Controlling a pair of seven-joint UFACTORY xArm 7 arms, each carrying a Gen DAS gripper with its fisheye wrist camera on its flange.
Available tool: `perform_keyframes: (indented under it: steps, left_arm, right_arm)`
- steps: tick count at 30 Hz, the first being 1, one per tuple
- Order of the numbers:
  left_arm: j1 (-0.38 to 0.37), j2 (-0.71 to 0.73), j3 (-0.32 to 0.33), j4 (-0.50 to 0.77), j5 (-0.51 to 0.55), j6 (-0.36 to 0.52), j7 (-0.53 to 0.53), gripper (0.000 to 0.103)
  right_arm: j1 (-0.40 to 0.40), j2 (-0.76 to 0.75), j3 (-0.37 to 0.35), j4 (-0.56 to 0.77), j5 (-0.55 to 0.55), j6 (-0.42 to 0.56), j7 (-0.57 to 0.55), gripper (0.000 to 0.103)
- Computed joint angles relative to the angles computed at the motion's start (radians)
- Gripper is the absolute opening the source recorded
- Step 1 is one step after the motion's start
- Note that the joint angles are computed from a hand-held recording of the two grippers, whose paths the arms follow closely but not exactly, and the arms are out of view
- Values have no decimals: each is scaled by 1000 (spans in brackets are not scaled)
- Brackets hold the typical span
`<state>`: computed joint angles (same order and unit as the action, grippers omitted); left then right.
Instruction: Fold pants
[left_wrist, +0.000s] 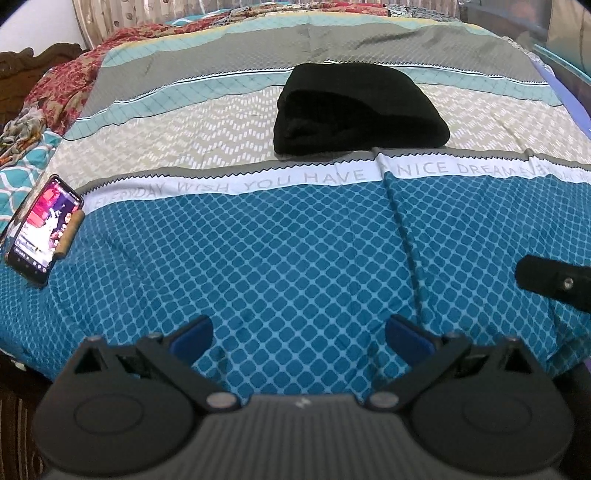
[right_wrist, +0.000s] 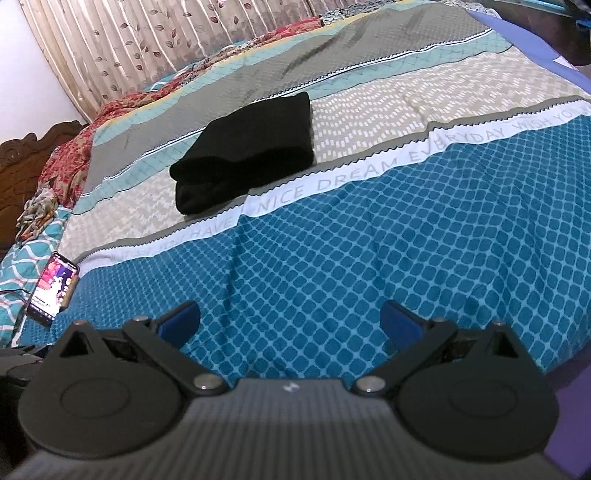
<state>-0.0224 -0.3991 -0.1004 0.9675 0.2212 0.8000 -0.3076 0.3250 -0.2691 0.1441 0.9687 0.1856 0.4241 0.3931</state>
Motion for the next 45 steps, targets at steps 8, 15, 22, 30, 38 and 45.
perform_keyframes:
  steps: [8, 15, 22, 30, 38, 45]
  left_arm:
    - [2, -8, -3, 8, 8, 19, -6, 100]
    - [8, -13, -9, 10, 28, 18, -20, 100]
    - [5, -7, -6, 16, 26, 28, -17, 101]
    - [1, -4, -8, 20, 27, 41, -13, 103]
    - [-4, 1, -8, 25, 27, 58, -5, 103]
    - [-7, 6, -8, 27, 28, 70, -2, 103]
  right_arm:
    - [12, -18, -14, 4, 33, -6, -31, 103]
    - [15, -17, -17, 3, 47, -9, -48, 103]
    - [14, -20, -14, 2, 49, -8, -45, 103]
    - [16, -19, -17, 1, 58, -4, -48, 103]
    - [16, -19, -15, 0, 63, 1, -43, 103]
    - [19, -21, -18, -3, 73, 7, -47, 103]
